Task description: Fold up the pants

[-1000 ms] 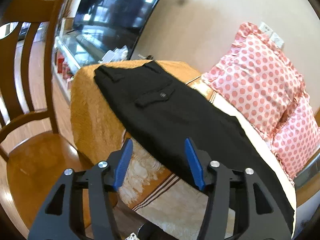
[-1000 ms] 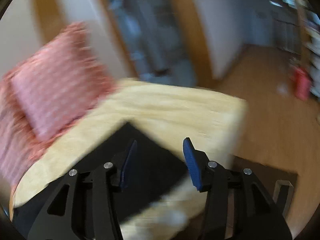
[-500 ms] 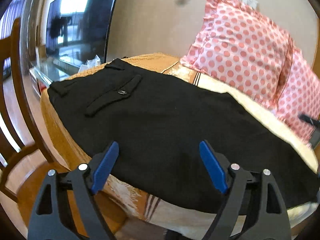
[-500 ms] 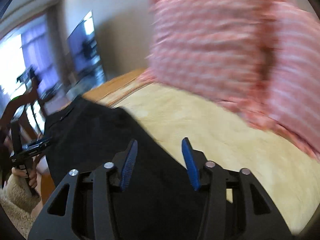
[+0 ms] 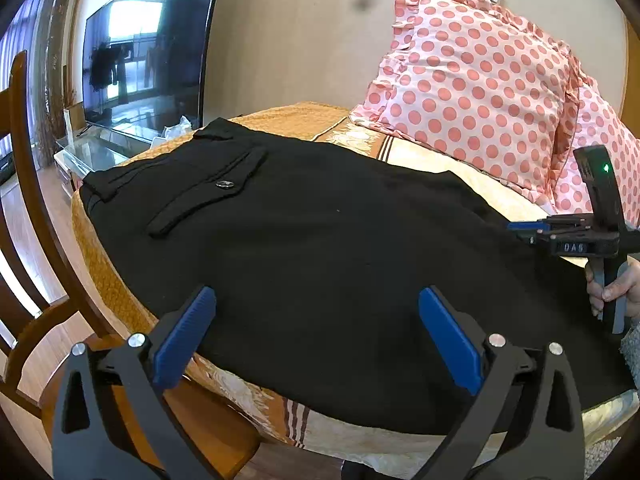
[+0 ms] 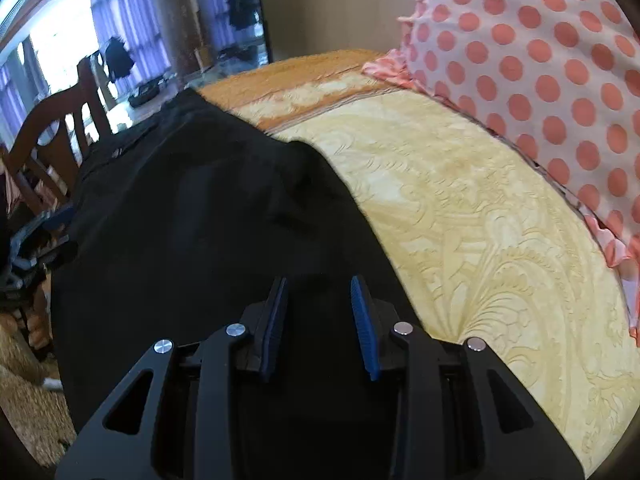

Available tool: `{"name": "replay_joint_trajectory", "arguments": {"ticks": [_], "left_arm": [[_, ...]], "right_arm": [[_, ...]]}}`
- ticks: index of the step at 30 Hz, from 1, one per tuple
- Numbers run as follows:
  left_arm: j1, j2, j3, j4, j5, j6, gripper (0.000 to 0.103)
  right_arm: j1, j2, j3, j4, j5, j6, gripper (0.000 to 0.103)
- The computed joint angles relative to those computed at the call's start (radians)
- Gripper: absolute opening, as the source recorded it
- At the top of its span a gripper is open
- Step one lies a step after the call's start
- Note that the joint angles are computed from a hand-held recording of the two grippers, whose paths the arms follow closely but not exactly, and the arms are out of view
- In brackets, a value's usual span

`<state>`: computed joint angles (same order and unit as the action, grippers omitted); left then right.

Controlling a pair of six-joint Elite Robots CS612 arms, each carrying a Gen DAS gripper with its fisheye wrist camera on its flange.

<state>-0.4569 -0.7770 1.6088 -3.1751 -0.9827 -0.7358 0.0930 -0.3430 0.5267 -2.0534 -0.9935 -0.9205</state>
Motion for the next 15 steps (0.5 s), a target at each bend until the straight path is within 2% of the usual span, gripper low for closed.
{"name": "replay_joint_trajectory", "arguments": {"ticks": [4,6,7,10,15], "left_arm": [[0.001,0.001,-0.001,-0.001,-0.002,-0.005,0.101],[0.002,0.001,-0.002,-0.003,-0.005,-0.007,0.101],[0.002,0.001,-0.003,-0.004,-0.007,-0.008,0.101],[0.002,0.001,-0.002,-0.003,-0.006,-0.011,0.101],[0.002,-0.001,0.000,0.003,-0.006,-0.015,0.101]], "right_arm": [[-0.004,0.009,-0.032,0.067,0.026,0.004,0.035],[-0.005,-0.008,-0.002,0.068,0.030,-0.042,0.022],[-0.004,-0.019,0.019,0.052,0.027,-0.057,0.012],[0.002,-0.043,0.077,-0.042,0.001,-0.054,0.003],[0.012,-0.051,0.129,-0.323,-0.047,0.070,0.002]]}}
